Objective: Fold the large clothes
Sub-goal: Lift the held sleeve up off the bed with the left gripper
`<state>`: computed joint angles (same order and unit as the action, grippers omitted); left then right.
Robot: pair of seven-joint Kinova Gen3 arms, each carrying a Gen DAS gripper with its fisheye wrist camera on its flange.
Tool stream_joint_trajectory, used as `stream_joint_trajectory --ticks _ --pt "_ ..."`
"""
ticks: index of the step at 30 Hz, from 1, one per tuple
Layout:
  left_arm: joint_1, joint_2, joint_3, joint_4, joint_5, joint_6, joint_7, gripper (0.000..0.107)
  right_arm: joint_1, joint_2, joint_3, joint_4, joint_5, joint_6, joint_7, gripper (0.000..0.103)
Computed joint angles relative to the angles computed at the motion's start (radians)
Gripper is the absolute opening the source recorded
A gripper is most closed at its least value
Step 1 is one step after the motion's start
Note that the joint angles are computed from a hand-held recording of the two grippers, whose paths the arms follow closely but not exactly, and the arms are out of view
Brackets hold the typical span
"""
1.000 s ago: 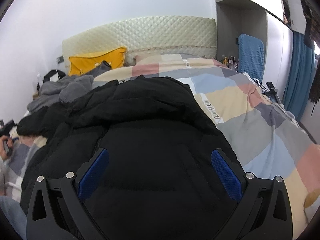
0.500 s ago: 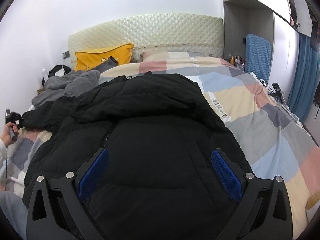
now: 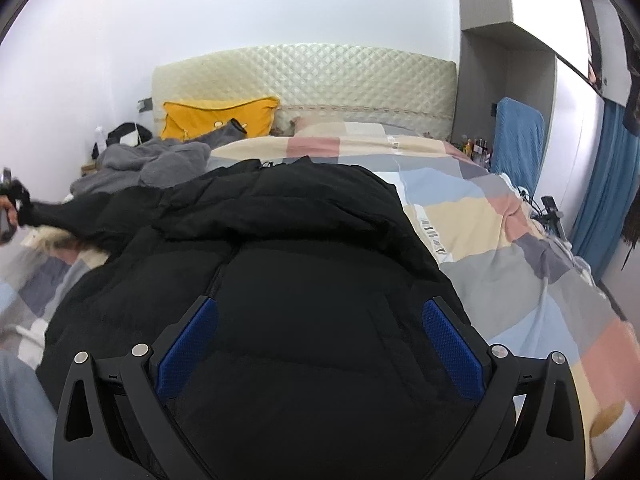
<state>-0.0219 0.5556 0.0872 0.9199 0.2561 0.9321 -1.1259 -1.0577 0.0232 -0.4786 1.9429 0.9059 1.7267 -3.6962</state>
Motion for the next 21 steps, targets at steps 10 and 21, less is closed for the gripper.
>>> stream_joint_trajectory --ticks 10,21 --pt "0.193 -0.114 -0.048 -0.11 -0.218 0.048 0.016 0.003 -0.021 -0.041 -0.055 0.024 -0.007 0.041 -0.018 0.103" --pt "0.481 -0.128 -0.068 -0.31 -0.472 0.114 0.046 0.003 -0.072 -0.105 -0.12 0.09 -0.016 0.121 -0.125 0.103"
